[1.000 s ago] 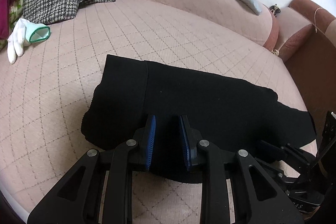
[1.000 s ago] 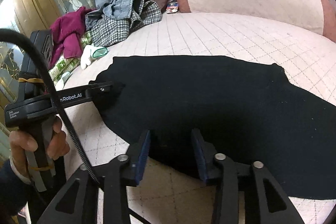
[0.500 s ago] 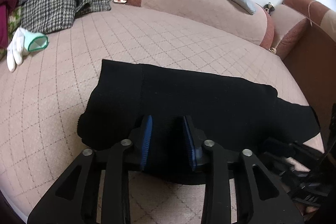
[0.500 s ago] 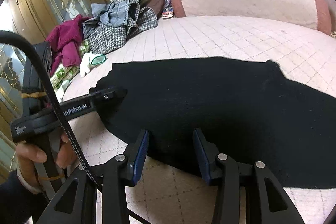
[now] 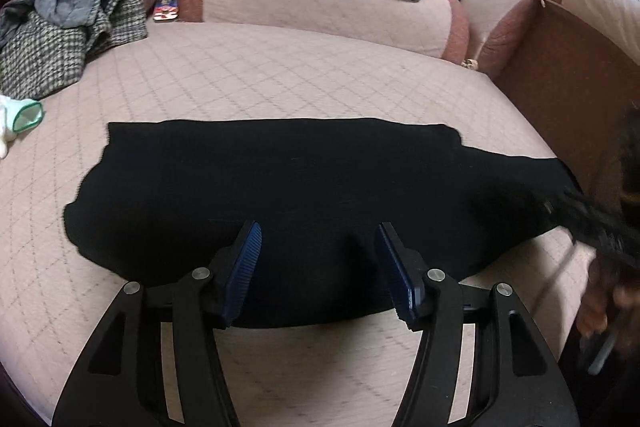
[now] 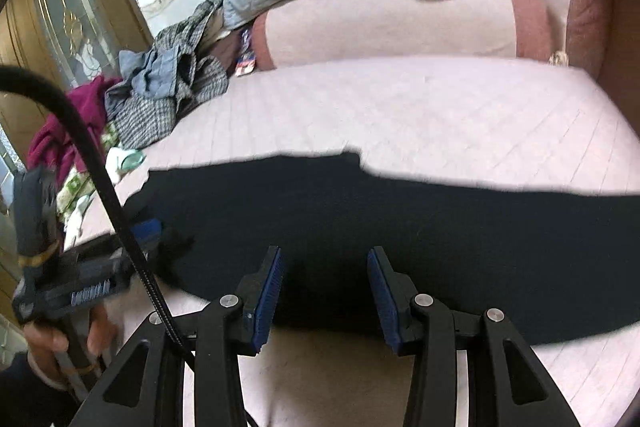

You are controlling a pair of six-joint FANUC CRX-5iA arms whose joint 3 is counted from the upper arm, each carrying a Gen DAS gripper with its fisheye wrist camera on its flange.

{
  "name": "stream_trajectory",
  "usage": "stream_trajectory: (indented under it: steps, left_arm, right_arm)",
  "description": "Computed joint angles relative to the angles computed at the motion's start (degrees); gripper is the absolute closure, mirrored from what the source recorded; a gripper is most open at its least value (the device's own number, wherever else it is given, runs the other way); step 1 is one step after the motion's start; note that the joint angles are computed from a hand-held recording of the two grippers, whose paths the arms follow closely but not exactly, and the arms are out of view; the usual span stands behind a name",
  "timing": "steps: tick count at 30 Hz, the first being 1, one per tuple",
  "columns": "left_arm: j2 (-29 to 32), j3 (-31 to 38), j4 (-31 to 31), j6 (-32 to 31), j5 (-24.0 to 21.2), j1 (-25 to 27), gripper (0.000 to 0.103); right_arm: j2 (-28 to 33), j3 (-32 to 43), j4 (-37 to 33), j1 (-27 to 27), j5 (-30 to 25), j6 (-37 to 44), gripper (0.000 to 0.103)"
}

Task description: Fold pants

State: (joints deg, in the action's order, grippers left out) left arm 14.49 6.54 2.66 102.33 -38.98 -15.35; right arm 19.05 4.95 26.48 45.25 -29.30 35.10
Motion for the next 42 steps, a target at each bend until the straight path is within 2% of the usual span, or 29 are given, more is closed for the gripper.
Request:
stream_trajectory:
  steps: [6,9,11,13,16,19,24,30,33,35,36,37,39,42]
  left_arm:
    - [1.75,1.02,2.29,-1.43,0.45,-0.86,0.044]
    - [2.19,1.45,1.43,-1.76,-0.05,-1.23,0.044]
    - [1.94,0.69,2.27,-2.78,0.58,-1.03,0.044]
    - [1.84,-0.03,3.79,-3.94,1.13,-0.65,0.044]
    - [1.61,-1.55,7.03,-5.95,2.54,0.05,0.044]
    - [1.88,-1.32,6.83,-6.0,2.65,-0.12,0.043]
    - [2.42,0.42,1.93,-3.34,1.89,-1.33,0.042]
    - [2.64,1.6,-2.15,-0.89,1.22,-2.24,0.041]
    - [2.78,1.97,-2.76,-0.59,0.91,-2.33,0.041]
    - [2.76,2.09,-3.14,-0.39,0.8,-2.37,0.041]
    - [2.83,2.42,-3.72,-0.01,0.43,-2.54,0.041]
    - [2.95,2.96,-4.67,0.6,-0.22,-2.83,0.041]
    - [3.3,4.88,-8.1,2.41,-2.58,-3.99,0.041]
    - [3.24,5.66,-9.82,3.99,-4.12,-4.74,0.041]
  right_arm:
    - [7.14,14.48,-12.83,-3.88,-5.94,13.19,0.061]
    - [11.37,21.96,-18.59,-5.48,-9.16,18.72,0.061]
    - [14.8,28.36,-24.6,-6.83,-13.56,23.13,0.068]
    - [18.22,34.51,-29.06,-8.02,-18.68,26.02,0.087]
    - [17.4,33.3,-30.07,-8.52,-16.1,27.41,0.092]
    - [16.02,29.34,-24.59,-7.38,-12.13,25.03,0.093]
    - [17.97,28.66,-15.93,-5.46,-13.37,20.6,0.093]
    - [16.54,28.04,-17.45,-5.87,-14.13,19.54,0.091]
    - [14.4,25.67,-14.95,-4.85,-14.95,17.97,0.09]
    - [12.17,22.26,-12.25,-4.0,-14.41,16.18,0.081]
    - [11.3,20.85,-10.64,-3.56,-15.09,14.91,0.067]
    - [10.29,19.32,-9.62,-3.18,-15.89,13.96,0.063]
    - [7.93,16.06,-9.96,-2.99,-15.04,13.71,0.063]
    - [4.67,11.8,-10.03,-2.73,-14.94,11.91,0.063]
